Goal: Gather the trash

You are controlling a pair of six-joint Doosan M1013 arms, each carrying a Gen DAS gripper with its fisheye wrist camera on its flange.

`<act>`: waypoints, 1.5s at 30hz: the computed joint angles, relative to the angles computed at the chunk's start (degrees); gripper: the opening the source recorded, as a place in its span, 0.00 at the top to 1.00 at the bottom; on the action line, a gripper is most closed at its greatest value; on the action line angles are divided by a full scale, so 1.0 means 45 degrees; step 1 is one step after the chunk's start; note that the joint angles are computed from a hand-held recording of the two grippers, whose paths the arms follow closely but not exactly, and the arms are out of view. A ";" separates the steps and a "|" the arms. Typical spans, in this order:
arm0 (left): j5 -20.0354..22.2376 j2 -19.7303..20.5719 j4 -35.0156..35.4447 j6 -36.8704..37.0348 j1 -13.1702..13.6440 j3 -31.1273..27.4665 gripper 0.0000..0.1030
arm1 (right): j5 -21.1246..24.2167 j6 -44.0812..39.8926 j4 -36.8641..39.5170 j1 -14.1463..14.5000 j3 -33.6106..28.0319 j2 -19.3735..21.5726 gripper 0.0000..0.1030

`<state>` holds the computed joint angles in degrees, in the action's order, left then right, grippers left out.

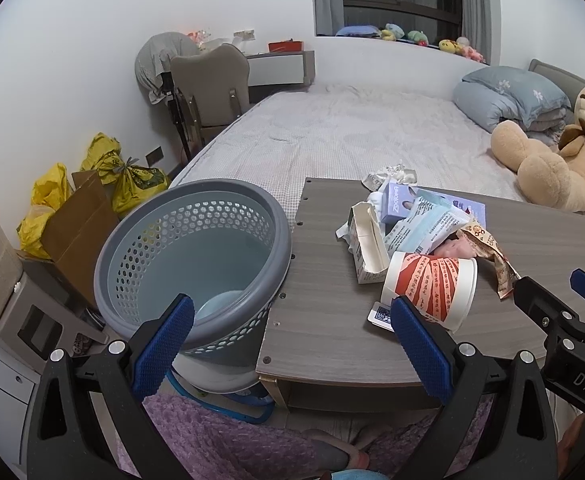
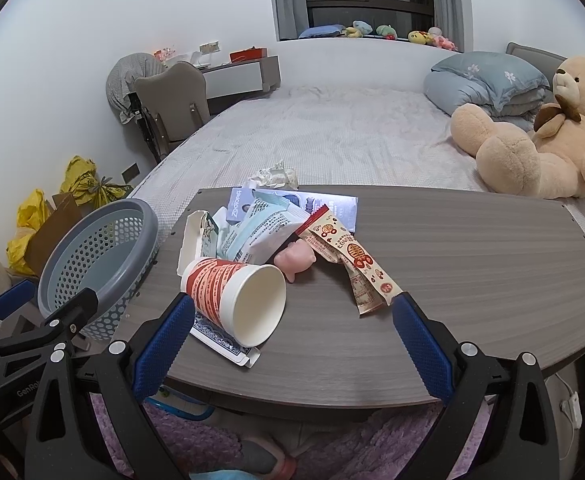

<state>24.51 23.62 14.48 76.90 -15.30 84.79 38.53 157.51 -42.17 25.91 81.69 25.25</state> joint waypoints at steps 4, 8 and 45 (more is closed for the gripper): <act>-0.0014 -0.0005 -0.0070 0.0086 0.0011 0.0003 0.06 | 0.0000 0.0041 -0.0033 0.0003 0.0002 -0.0005 0.08; -0.0017 -0.0003 -0.0069 0.0076 0.0013 0.0004 0.06 | -0.0008 0.0046 -0.0044 0.0002 0.0008 -0.0007 0.08; 0.0958 0.0480 0.1307 -0.1762 0.0316 -0.0443 0.06 | -0.1514 -0.3139 0.3063 -0.0528 0.0069 0.0285 0.08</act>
<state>28.82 25.78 20.36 68.97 -13.88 82.80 31.72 143.39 -28.39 23.54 82.01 26.53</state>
